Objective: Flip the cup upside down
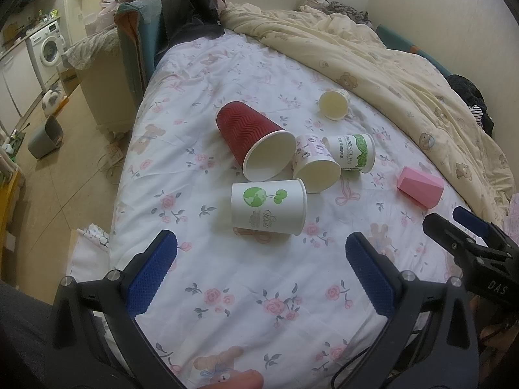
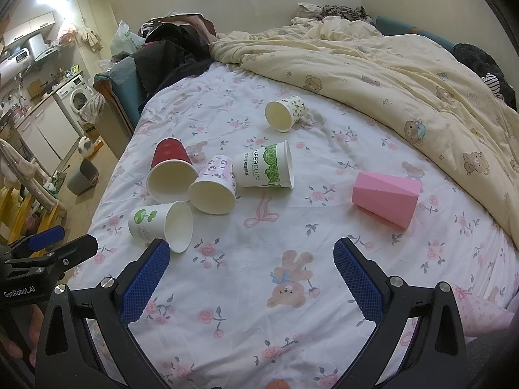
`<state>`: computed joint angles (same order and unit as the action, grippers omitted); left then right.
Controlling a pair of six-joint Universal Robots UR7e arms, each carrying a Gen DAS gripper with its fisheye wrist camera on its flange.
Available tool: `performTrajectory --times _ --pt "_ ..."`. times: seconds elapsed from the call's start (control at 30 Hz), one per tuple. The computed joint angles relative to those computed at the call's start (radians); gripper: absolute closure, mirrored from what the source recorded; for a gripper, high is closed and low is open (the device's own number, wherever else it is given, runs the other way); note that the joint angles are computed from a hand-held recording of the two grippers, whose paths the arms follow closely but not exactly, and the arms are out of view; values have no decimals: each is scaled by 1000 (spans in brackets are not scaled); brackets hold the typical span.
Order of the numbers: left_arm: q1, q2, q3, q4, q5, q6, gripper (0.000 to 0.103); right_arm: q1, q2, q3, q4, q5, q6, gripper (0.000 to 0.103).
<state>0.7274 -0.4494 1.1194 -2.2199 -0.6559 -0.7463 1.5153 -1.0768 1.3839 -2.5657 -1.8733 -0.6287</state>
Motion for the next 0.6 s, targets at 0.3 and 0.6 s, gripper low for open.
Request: performTrajectory --times 0.3,0.6 --pt "-1 4 -1 -5 -5 4 0 0 0 1 -2 -2 -1 0" --pt "-2 3 2 -5 -7 0 0 1 1 1 -2 -2 -1 0"
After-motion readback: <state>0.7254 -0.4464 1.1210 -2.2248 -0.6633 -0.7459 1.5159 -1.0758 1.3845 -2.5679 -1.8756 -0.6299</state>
